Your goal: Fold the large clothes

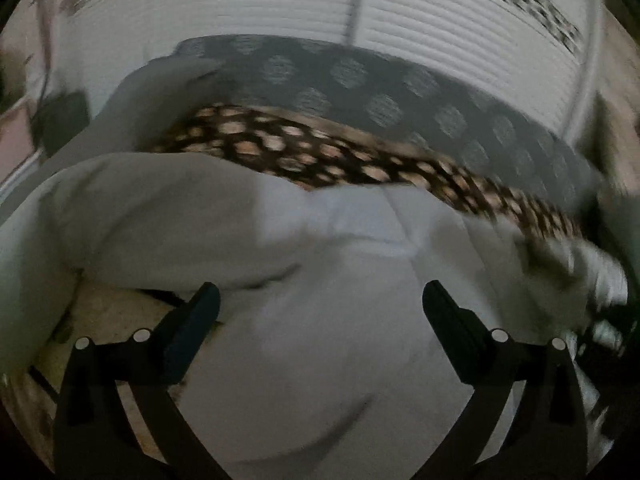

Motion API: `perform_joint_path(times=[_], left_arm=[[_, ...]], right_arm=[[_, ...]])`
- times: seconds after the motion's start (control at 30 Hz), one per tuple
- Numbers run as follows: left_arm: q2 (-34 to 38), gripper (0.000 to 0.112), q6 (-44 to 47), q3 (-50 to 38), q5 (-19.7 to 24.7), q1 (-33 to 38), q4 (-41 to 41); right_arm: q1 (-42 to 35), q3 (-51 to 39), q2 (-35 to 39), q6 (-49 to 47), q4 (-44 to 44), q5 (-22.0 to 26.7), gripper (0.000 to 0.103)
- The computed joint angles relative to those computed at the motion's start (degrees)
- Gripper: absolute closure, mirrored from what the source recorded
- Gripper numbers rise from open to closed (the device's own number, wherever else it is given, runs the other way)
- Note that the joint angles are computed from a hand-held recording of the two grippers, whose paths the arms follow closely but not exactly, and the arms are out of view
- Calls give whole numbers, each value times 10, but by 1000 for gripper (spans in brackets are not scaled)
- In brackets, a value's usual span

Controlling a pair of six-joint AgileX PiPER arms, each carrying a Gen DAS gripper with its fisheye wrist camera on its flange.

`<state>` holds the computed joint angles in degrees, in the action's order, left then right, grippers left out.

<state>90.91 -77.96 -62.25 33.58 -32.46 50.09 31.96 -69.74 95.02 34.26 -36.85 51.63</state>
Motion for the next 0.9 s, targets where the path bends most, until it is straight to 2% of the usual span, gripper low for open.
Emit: perform_joint_path(times=[0.17,0.23,0.27,0.3,0.33,0.37,0.43,0.57,0.7,0.8,0.9], left_arm=[[5,12,2,2,4,-10,-7],[-2,12,-5,7,3,2,-16],[-5,12,-9,8,4,7,-19],[-6,12,-10,8,5,9,-20],[-9,12,-11,9,6,12,-21],[-12,12,-13,11,7,13,-20],[-17,12,-13,13,7,13,-19],[-10,12,-15,6,11,1,-12],[-6,12,6,4,3,-17,-23],[9,12,47,-7,-13,-43,-52],[32,12,55,-39,-11,-81,-54]], right_arm=[[34,44,-55,68,-13,4,80],[47,54,-60,82,-41,11,75],[52,60,-59,91,-65,10,63],[55,63,-55,99,-84,12,29],[59,67,-53,106,-103,16,5],[59,78,-60,101,-112,-4,2],[65,81,-59,112,-134,-1,2],[60,74,-73,106,-119,-13,2],[44,61,-124,121,-107,-9,2],[3,57,-175,164,-102,9,2],[-81,63,-208,154,-45,-10,2]])
